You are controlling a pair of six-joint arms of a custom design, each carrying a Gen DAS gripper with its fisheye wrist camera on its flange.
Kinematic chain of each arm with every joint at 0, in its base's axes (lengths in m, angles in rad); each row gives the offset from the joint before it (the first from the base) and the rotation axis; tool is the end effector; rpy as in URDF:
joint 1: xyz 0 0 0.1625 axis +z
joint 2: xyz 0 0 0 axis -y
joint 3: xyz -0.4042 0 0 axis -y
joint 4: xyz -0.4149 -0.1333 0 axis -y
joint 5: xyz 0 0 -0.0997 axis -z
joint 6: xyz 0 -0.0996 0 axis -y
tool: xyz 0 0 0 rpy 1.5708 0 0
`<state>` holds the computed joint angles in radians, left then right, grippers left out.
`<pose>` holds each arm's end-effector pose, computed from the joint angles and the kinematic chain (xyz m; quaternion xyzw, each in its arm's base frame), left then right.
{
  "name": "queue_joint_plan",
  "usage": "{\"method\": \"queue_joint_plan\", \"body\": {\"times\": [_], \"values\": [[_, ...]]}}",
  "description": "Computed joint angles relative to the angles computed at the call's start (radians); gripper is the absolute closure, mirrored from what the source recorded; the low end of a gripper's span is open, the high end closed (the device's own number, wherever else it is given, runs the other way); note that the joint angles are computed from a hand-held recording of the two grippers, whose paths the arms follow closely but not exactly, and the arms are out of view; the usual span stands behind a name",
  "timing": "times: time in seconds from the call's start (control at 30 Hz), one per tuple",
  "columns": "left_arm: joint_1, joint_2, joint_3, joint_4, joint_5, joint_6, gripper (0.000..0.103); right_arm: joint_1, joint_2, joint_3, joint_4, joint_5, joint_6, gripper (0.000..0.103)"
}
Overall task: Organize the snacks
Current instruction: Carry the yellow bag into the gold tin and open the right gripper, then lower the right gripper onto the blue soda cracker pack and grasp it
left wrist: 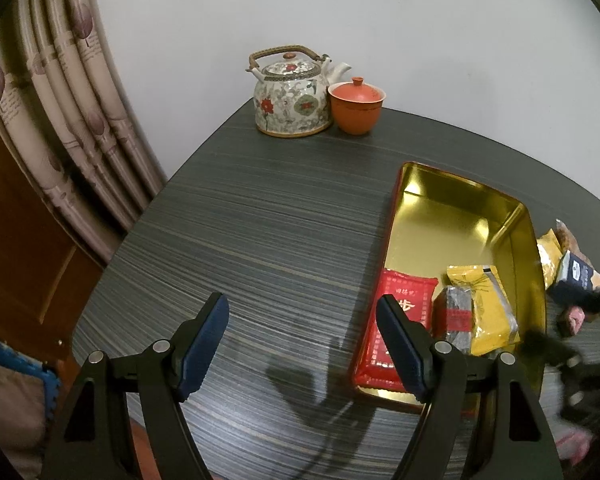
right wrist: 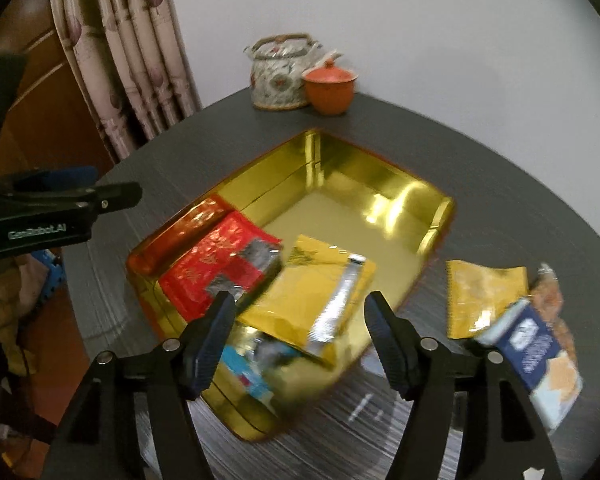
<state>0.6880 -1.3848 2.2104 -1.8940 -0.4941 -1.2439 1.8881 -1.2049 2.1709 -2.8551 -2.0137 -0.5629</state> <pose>-0.1847 -0.4379 0.1654 -0.0240 0.8410 -0.3303 0.4279 0.2431 -0.4500 0.1444 0.3789 -0.8863 0.1269 0.2342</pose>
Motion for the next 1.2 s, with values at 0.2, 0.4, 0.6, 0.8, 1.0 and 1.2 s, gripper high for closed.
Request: {"method": "queue_joint_plan", "body": {"times": [0.2, 0.4, 0.6, 0.8, 1.0, 1.2], "values": [[-0.002, 0.01, -0.004, 0.003, -0.003, 0.015, 0.026, -0.046, -0.076, 0.008, -0.037, -0.049, -0.093, 0.038], [-0.001, 0.031, -0.008, -0.031, -0.016, 0.062, 0.026, -0.128, -0.118, -0.028, 0.006, -0.121, -0.212, 0.036], [-0.003, 0.043, 0.008, -0.144, -0.032, 0.165, 0.026, -0.18, -0.107, -0.08, 0.078, -0.175, -0.308, 0.036], [-0.008, 0.055, 0.022, -0.242, -0.039, 0.252, 0.026, -0.203, -0.074, -0.123, 0.145, -0.181, -0.346, 0.037], [0.001, 0.065, 0.015, -0.225, -0.043, 0.236, 0.026, -0.219, -0.054, -0.139, 0.169, -0.168, -0.321, 0.044], [0.001, 0.074, 0.013, -0.216, -0.045, 0.227, 0.026, -0.227, -0.091, -0.093, 0.129, -0.14, -0.302, 0.053]]}}
